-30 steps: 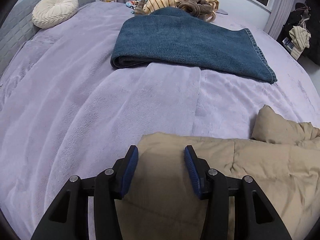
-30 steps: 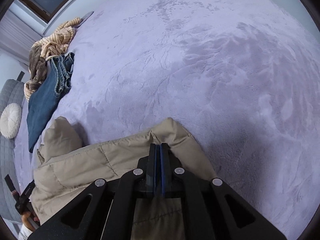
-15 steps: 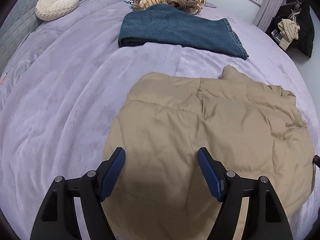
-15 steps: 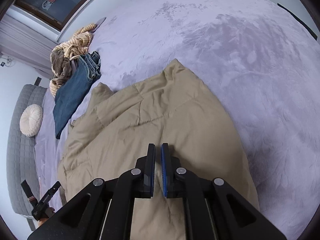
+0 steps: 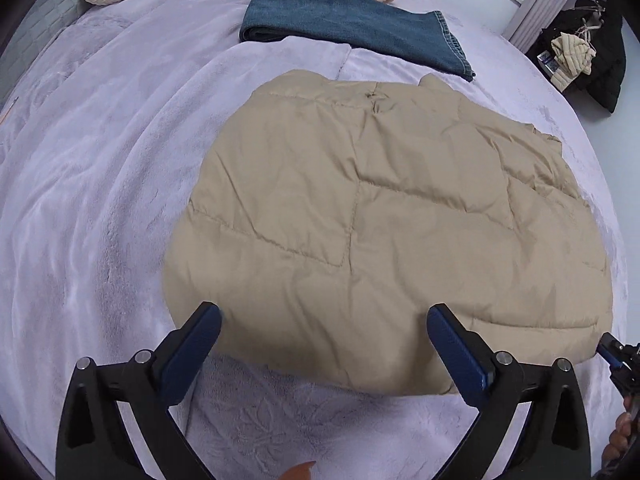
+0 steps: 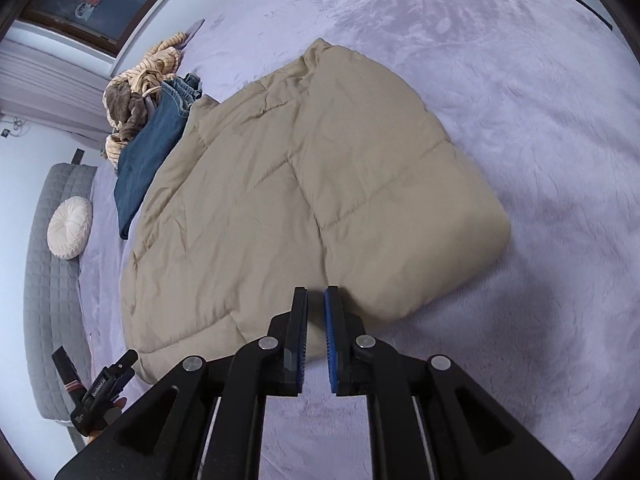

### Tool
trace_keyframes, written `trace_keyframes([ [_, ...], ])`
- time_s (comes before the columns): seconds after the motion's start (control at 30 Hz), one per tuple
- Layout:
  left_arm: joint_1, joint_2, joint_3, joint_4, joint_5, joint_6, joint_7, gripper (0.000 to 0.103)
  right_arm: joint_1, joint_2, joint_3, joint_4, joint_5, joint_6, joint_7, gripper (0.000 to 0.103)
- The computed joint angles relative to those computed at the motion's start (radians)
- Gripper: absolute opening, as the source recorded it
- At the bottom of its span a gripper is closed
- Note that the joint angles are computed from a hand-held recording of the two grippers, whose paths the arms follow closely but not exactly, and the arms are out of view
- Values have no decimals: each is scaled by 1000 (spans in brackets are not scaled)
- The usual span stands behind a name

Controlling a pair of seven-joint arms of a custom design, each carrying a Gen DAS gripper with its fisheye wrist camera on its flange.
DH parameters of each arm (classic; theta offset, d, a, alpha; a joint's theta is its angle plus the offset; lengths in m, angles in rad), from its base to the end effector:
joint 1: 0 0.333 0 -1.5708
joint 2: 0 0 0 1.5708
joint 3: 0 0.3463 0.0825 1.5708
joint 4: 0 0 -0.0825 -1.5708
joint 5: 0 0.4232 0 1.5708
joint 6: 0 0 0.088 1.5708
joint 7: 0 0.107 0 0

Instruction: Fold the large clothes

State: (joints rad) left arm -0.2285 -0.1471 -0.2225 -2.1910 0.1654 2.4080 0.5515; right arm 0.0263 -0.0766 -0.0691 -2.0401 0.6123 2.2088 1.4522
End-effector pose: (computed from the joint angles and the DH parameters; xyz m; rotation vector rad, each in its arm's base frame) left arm 0.5082 -0.2494 0.4976 -2.4787 1.5351 -0.5156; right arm 0.5923 -0.0069 0.5221 -1.5909 2.0194 0.2230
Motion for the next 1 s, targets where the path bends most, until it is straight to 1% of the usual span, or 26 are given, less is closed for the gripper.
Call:
trace_keyframes([
  [0.03,-3,-5,-1,-5,-12,-4,-3,103,0,-8,0,-11,3,3,4,29],
  [0.1,-7,-12,0,-15,-30,1,-2,103,-1,-22,-1,-32,8,10,15,36],
  [0.17,-9,-19,0,-25,-39,2,-6,103,-1,-31,-4,-48,23,14,24,37],
  [0.23,-12,-25,6,-39,-65,15,2,103,-1,-35,-7,-62,37,20,35,47],
  [0.27,-14,-27,8,-46,-80,23,7,103,-2,-35,-9,-67,49,22,35,50],
  [0.33,-15,-28,11,-55,-101,35,15,103,-3,-33,-15,-78,90,20,29,59],
  [0.37,-16,-28,12,-59,-108,40,18,103,-3,-31,-18,-83,114,17,23,61],
  [0.47,-16,-27,10,-65,-114,51,16,103,-6,-21,-23,-92,178,17,16,72],
  [0.53,-16,-27,10,-70,-120,63,16,103,-8,-18,-25,-101,229,25,3,82],
  [0.57,-17,-26,11,-72,-126,67,21,103,-8,-16,-25,-103,247,30,-2,84],
  [0.63,-18,-23,12,-69,-132,65,28,103,-10,-7,-26,-100,281,23,-14,84],
  [0.83,-18,-15,12,-70,-143,72,28,103,-17,26,-19,-84,328,18,-22,85],
  [1.0,-19,-25,19,-95,-180,111,34,103,-19,44,-11,-71,332,29,-22,87],
])
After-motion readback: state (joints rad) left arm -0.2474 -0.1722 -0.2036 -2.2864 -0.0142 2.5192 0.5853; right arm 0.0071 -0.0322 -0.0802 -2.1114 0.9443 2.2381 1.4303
